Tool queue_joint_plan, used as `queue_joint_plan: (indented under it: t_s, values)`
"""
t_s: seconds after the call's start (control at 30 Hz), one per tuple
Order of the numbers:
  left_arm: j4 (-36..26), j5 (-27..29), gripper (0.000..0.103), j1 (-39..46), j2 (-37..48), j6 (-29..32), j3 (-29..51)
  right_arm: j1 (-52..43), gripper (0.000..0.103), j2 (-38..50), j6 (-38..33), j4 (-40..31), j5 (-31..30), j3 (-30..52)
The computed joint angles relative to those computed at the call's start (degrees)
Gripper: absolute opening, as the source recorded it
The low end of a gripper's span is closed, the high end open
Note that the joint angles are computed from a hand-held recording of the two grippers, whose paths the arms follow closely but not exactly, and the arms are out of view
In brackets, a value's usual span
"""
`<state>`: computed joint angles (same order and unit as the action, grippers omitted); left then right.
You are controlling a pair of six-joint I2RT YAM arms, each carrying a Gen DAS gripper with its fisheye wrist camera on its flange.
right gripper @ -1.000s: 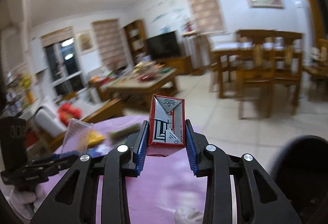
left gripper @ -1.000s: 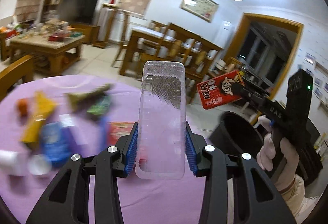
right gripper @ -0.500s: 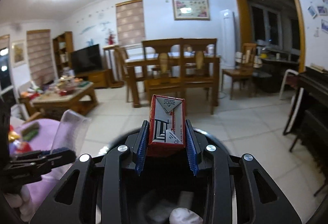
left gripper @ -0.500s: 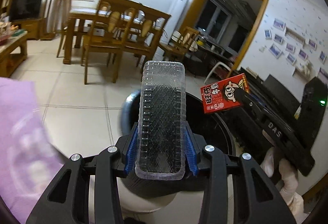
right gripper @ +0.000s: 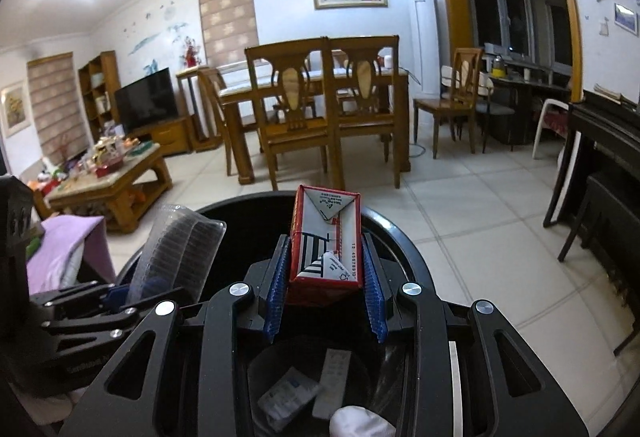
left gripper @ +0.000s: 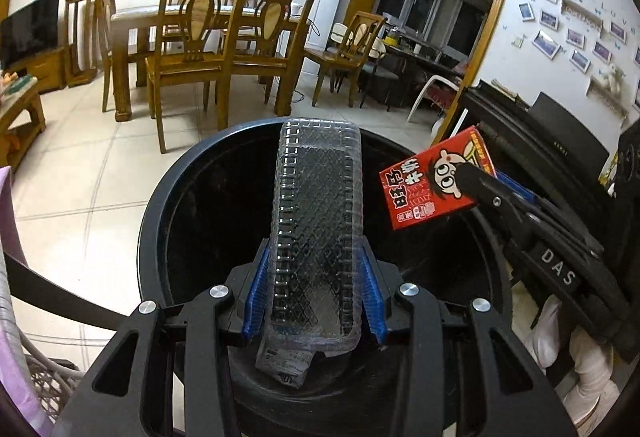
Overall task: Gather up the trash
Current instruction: 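Carry the tray and red box over the bin and release both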
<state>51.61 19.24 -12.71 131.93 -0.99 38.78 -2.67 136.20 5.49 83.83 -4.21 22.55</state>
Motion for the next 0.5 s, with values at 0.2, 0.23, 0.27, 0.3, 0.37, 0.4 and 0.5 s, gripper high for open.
queue_joint_plan:
  t_s: [0.2, 0.23, 0.27, 0.3, 0.37, 0.4, 0.5]
  values:
    - [-0.15, -1.78, 0.041, -1.77, -0.10, -0.40, 0.15, 0.03, 0.034, 2.63, 1.09, -1.82, -1.25, 3.36]
    - [-0.12, -2.11, 0.041, -1.97, -0.08, -0.16, 0.15, 0.14, 0.034, 3.15, 1.21, -1.89, -1.35, 3.78]
    - [-0.30, -2.82, 0.041, -2.46, -0.18, 0.08, 0.30, 1.20, 0.034, 2.34, 1.73, -2.54, -0.38, 3.55]
    - [-0.79, -3.27, 0.041, -2.80, -0.21, 0.22, 0.78, 1.32, 0.034, 2.88, 1.74, -2.44, -0.23, 3.84]
    - [-1.21, -3.52, 0.041, -3.03, -0.24, 0.77, 1.17, 1.20, 0.034, 3.29, 1.70, -3.24, -0.57, 4.79]
    - [-1.08, -3.72, 0.041, -3.19, -0.18, 1.02, 1.14, 1.58, 0.034, 2.86, 1.90, -3.97, -0.27, 5.04]
    - [-0.88, -4.65, 0.041, -3.88, 0.05, 1.34, 1.14, 2.00, 0.034, 2.83, 1.97, -5.21, -0.21, 6.06]
